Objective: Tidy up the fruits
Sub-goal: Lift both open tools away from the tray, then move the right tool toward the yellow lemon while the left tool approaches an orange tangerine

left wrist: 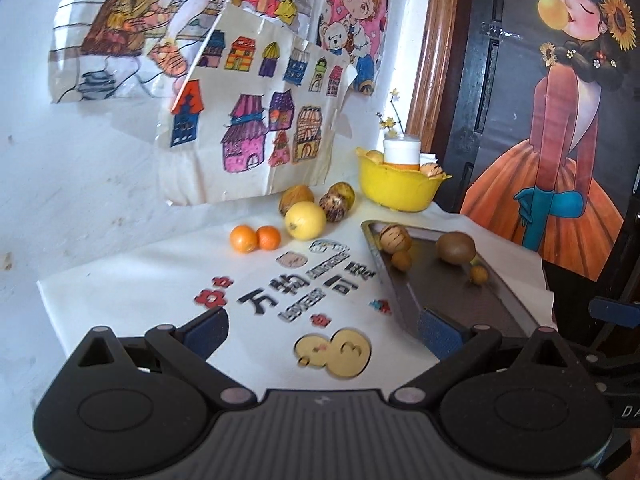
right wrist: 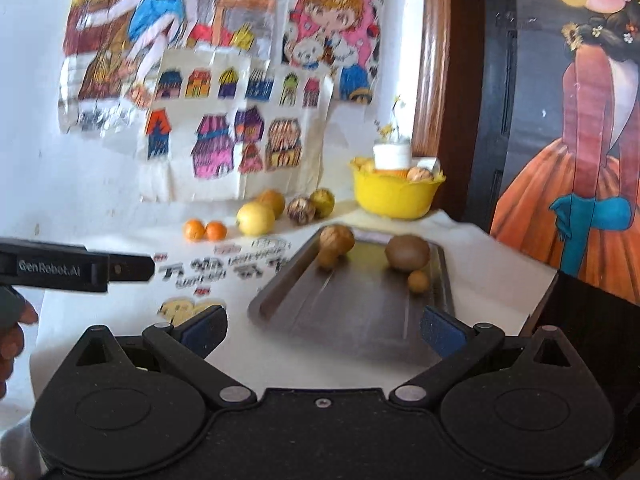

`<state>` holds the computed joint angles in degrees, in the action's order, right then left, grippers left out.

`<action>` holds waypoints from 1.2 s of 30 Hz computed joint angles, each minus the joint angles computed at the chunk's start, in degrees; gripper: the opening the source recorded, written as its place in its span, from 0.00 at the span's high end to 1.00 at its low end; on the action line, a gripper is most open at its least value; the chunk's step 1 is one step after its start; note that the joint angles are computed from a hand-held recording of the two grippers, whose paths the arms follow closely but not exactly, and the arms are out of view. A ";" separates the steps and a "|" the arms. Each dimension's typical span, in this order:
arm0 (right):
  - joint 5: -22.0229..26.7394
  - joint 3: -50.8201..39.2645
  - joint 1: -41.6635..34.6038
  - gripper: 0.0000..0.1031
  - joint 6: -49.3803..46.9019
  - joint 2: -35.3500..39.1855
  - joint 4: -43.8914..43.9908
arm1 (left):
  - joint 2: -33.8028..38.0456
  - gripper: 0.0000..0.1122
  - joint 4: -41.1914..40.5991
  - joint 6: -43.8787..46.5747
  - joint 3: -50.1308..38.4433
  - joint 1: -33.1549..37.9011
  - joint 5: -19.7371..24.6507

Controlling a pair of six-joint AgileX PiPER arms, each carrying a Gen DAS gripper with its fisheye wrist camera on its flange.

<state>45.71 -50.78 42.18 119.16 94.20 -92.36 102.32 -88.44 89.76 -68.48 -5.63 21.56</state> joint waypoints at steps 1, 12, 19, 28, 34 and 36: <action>-0.27 -0.62 0.37 0.01 -1.64 0.23 1.77 | -0.32 0.09 0.28 -0.11 0.59 0.58 0.32; -5.26 -3.17 1.19 0.01 -7.54 1.34 9.31 | -1.68 0.09 -8.82 10.99 5.48 4.14 0.38; -7.67 -5.15 0.60 0.01 -8.68 3.20 10.01 | -0.19 0.09 -5.50 8.85 3.81 5.79 -1.38; -14.36 -7.59 -2.91 0.01 -13.78 5.99 10.13 | 3.22 0.09 3.65 -4.34 -1.21 7.44 -3.61; -18.42 -8.77 -5.43 0.01 -15.69 7.49 8.03 | 6.40 0.09 14.22 -13.73 -5.91 7.18 -6.49; -20.84 -9.04 -6.76 0.01 -15.52 7.56 6.63 | 7.45 0.09 19.16 -18.33 -7.58 7.22 -6.74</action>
